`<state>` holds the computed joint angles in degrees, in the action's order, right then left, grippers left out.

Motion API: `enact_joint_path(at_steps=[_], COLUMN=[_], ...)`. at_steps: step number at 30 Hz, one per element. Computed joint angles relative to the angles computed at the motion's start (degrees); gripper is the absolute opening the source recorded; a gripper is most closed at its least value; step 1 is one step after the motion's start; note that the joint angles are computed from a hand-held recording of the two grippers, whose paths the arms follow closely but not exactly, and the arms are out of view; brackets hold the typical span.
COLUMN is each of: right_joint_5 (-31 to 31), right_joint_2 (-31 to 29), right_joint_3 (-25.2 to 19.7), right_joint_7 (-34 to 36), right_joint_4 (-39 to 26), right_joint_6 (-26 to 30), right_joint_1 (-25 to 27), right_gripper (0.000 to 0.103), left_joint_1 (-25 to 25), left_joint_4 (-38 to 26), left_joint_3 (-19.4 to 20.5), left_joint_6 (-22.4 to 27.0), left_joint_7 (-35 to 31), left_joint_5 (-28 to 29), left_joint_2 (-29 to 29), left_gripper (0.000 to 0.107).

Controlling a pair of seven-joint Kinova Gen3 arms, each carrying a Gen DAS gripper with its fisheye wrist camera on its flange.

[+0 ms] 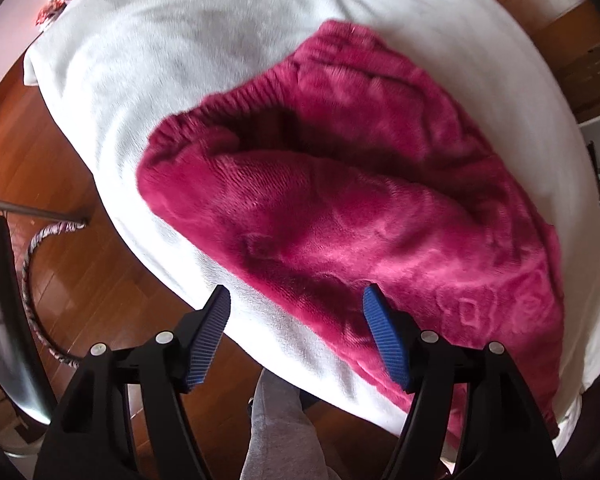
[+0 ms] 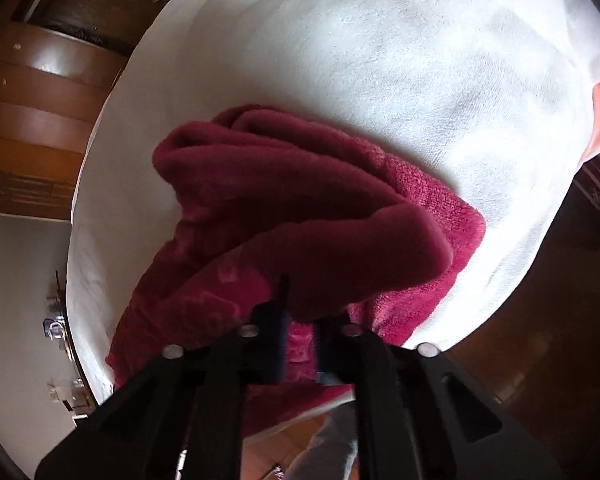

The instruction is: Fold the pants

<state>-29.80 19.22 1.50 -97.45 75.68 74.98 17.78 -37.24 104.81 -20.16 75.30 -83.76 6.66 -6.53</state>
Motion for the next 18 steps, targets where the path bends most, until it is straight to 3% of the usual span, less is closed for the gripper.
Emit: enact_joint_path(at_steps=[5, 12, 18], right_joint_5=[2.1, 11.2, 20.5], right_joint_2=[-2.4, -2.1, -4.3], right_joint_3=[0.7, 1.3, 2.0], right_joint_7=[1.0, 1.8, 0.6], right_joint_4=[-2.1, -2.6, -0.5], right_joint_6=[3.5, 6.8, 3.4], right_joint_1=[0.6, -3.3, -7.7], right_gripper=[0.006, 0.006, 0.032], left_joint_1=[1.7, 4.9, 9.4], left_joint_4=[-0.2, -1.7, -3.8], left_joint_3=[2.6, 6.5, 8.4], left_joint_6=[-1.0, -0.2, 1.7], left_joint_7=[3.1, 7.5, 7.8], left_joint_5=[-4.0, -14.3, -16.3], left_joint_2=[1.2, 2.9, -0.5], left_gripper=[0.069, 0.069, 0.069])
